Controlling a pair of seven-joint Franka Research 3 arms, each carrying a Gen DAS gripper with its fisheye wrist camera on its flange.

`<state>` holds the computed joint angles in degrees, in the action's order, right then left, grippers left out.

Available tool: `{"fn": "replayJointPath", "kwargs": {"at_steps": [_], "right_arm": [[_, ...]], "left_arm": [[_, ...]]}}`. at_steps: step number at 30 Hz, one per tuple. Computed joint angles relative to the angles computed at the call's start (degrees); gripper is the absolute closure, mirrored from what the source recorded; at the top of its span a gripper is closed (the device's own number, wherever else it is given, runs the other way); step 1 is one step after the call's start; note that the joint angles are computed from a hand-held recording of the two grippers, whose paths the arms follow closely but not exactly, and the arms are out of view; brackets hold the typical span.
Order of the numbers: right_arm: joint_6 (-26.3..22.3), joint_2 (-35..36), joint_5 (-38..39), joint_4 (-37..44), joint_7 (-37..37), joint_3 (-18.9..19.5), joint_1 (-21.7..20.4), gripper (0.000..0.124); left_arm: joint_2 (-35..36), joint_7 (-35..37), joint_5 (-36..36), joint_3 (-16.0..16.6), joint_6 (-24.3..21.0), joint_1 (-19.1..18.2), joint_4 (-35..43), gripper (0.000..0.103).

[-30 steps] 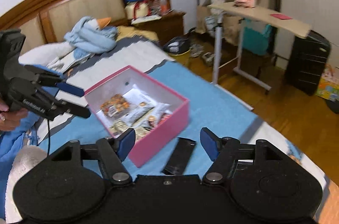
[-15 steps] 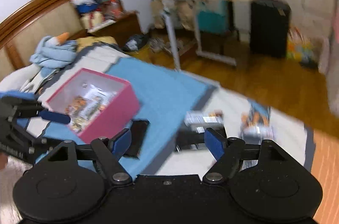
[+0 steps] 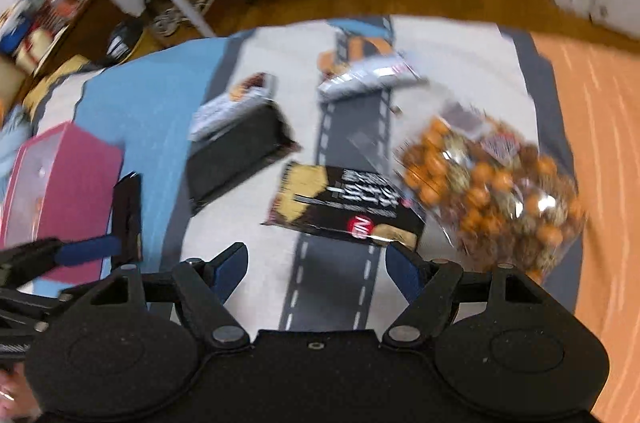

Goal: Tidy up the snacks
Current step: 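Move the left gripper to the black-and-gold NB cracker pack and grasp it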

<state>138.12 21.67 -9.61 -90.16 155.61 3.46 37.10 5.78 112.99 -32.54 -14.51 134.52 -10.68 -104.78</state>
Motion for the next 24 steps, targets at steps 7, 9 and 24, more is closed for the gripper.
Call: {"fn": "replayJointPath", "kwargs": {"at_steps": [7,9,24], "right_arm": [[-0.1,0.3,4.1,-2.2,-2.8,0.8,-2.1,0.044],[-1.4,0.9,5.1,-1.9,-6.4,1.4,-2.7,0.044],[-4.7,6.4,-7.1,4.1,-12.8,-2.2,3.0,0.033]], "left_arm": [[9.1,-5.8,2.4,-2.6,4.9,-1.6,5.8,0.039],[11.7,-7.5,3.2,-3.5,5.7,-1.6,7.8,0.04],[16.4,-6.5,4.1,-8.4,10.1,0.7,8.5,0.062]]}}
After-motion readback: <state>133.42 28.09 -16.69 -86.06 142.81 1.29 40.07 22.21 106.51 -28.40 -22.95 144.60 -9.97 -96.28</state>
